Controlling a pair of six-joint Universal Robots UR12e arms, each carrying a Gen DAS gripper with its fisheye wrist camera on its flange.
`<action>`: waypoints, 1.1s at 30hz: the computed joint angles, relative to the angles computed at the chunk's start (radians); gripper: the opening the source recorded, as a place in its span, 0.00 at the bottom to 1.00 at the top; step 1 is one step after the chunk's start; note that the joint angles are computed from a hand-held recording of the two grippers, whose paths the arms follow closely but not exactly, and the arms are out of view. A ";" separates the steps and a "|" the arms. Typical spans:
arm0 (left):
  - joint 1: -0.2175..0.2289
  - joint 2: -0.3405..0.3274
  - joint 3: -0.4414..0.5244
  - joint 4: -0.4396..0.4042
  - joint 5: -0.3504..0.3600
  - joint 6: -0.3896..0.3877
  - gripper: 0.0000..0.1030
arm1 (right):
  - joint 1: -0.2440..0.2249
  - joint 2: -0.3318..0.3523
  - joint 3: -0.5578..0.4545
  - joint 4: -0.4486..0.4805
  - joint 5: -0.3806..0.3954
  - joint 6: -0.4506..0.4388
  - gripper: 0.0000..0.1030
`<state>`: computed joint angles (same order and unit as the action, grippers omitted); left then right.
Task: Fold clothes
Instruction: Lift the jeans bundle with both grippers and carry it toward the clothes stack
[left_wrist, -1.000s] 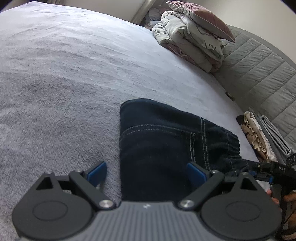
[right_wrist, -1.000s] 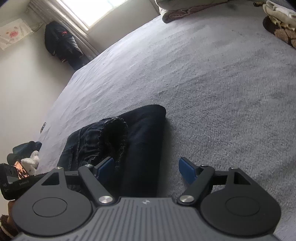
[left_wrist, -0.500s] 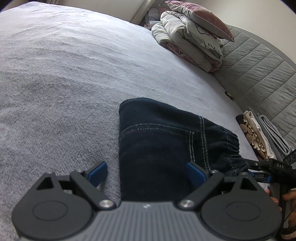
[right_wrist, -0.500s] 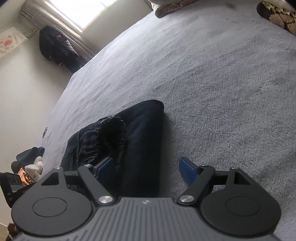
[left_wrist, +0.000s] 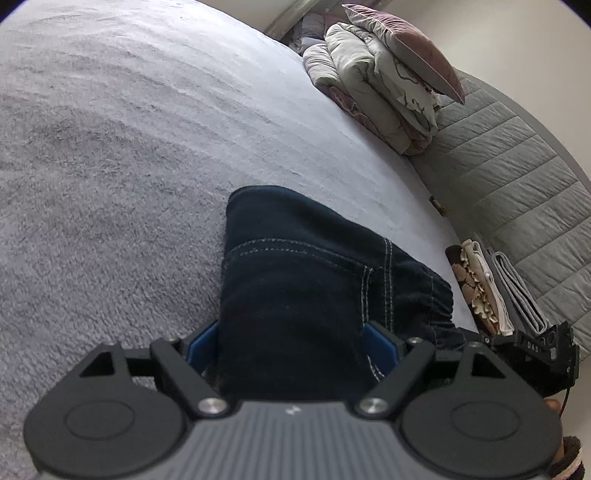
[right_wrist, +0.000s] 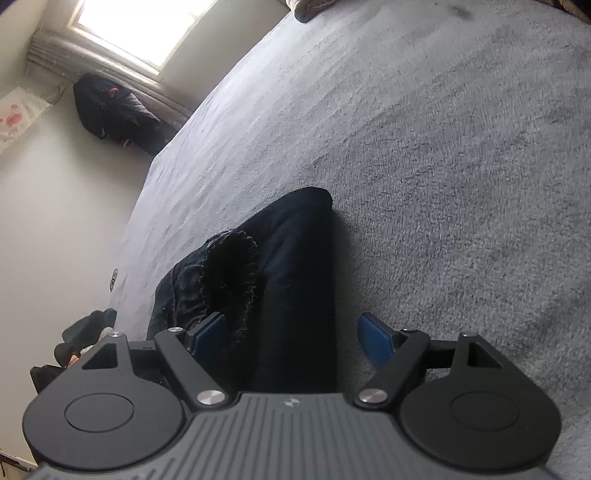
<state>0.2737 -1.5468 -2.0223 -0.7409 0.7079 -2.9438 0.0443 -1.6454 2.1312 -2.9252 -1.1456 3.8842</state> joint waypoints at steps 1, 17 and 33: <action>-0.001 0.000 -0.001 0.002 -0.002 0.003 0.85 | 0.000 0.001 0.001 -0.004 0.001 0.004 0.79; -0.006 -0.027 -0.032 0.139 -0.062 -0.055 0.87 | 0.003 0.039 0.011 -0.129 0.009 0.065 0.81; -0.004 -0.018 -0.072 0.279 -0.060 -0.144 0.65 | 0.037 0.067 -0.030 -0.116 0.004 -0.105 0.62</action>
